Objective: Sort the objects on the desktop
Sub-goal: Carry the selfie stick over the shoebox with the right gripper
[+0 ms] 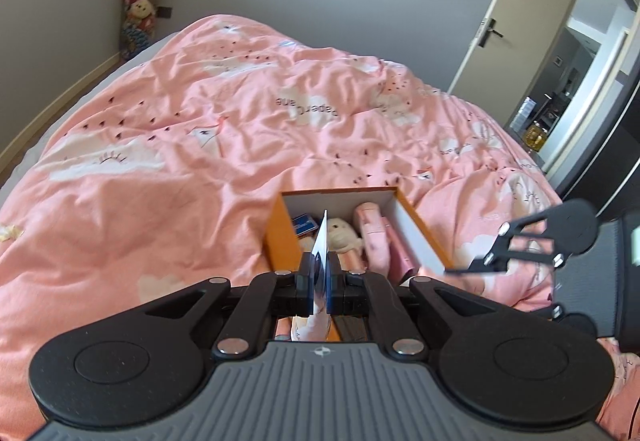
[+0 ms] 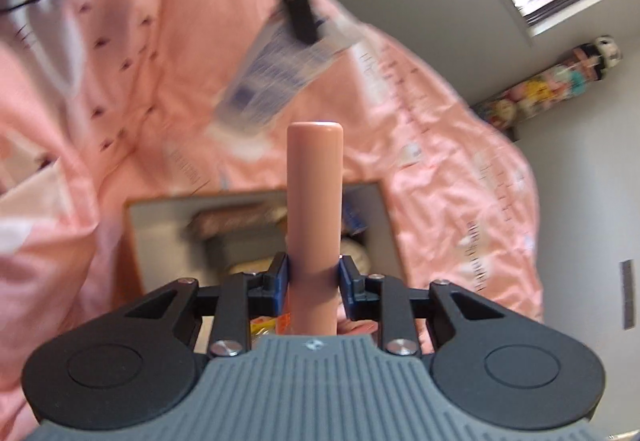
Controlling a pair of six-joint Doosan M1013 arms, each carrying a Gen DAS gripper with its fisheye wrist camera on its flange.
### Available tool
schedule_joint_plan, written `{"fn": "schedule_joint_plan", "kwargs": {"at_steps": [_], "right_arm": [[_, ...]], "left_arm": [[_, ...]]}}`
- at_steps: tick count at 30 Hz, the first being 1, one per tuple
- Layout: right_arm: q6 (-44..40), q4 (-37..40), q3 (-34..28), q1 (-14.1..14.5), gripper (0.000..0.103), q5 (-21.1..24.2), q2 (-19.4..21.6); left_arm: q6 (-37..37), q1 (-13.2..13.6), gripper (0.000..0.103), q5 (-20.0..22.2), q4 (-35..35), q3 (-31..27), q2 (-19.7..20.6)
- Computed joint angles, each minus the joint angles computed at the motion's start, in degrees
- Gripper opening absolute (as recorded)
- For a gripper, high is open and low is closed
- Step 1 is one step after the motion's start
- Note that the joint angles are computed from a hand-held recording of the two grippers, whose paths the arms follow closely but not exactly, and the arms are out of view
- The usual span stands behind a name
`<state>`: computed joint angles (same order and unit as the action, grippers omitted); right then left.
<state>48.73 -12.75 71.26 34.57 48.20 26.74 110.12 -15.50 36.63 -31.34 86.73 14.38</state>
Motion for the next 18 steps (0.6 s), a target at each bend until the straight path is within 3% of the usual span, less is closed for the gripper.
{"fn": "schedule_joint_plan", "kwargs": {"at_steps": [7, 16, 18], "right_arm": [[-6.6, 3.74, -3.52, -1.33, 0.028, 10.43, 3.15], [-13.4, 11.14, -12.12, -2.86, 0.028, 25.72, 9.55], [-15.53, 11.99, -12.71, -2.85, 0.028, 26.68, 10.02]], "left_arm": [[3.99, -1.5, 0.005, 0.89, -2.96, -1.76, 1.03], [3.76, -2.4, 0.005, 2.4, -2.39, -3.73, 2.64], [3.34, -2.38, 0.005, 2.8, -2.09, -4.12, 2.99]]}}
